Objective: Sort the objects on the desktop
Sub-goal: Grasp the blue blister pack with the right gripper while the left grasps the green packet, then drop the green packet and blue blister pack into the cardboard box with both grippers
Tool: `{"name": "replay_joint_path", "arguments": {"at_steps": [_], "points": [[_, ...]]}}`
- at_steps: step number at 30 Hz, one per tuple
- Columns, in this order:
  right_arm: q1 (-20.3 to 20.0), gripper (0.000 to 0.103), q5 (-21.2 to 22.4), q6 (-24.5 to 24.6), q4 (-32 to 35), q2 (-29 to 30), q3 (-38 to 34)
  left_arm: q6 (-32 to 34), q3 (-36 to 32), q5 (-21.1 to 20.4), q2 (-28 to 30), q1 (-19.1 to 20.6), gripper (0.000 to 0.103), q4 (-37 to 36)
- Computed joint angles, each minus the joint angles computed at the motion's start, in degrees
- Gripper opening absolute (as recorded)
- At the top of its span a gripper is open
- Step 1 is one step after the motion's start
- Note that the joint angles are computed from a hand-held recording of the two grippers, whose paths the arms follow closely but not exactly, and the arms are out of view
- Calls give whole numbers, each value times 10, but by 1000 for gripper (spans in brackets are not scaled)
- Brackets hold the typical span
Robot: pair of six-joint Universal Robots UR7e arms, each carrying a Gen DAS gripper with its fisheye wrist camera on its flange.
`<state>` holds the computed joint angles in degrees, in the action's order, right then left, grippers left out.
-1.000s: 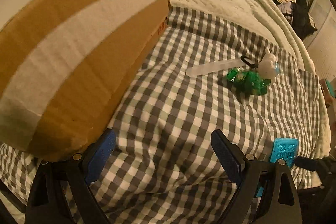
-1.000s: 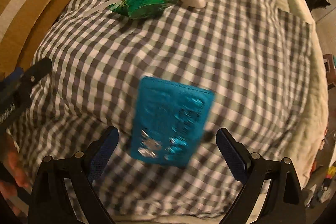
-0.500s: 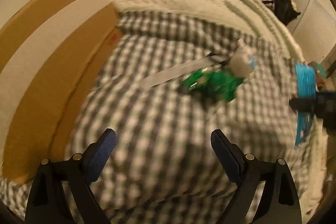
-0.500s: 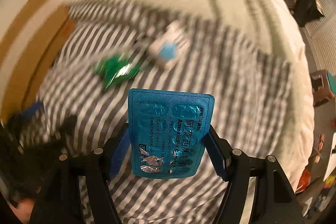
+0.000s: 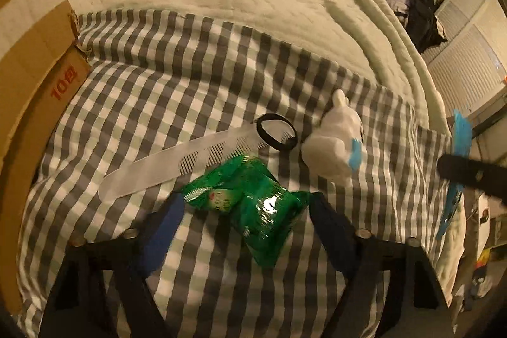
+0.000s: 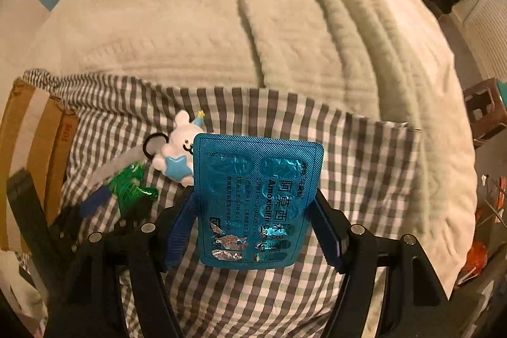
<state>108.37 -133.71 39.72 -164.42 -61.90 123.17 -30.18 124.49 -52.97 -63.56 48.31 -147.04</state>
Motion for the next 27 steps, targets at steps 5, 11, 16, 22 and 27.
{"name": "replay_joint_path", "arguments": {"at_steps": [5, 11, 16, 22, 27], "points": [[-3, 69, 2, 9, 8, 2, -3, 7, -5, -36, -10, 12, 30, 16], [39, 69, -31, 44, 53, -10, -17, 26, 22, -32, -49, -14, 22, 29], [96, 69, -66, 98, 124, -18, -55, 17, 24, -34, -111, -40, 21, 55], [157, 69, -99, 116, 155, 26, -146, 21, -29, -3, -182, -77, 21, 124], [197, 69, -111, 83, 138, 93, -255, 32, -102, 53, -235, -85, 21, 235]]}}
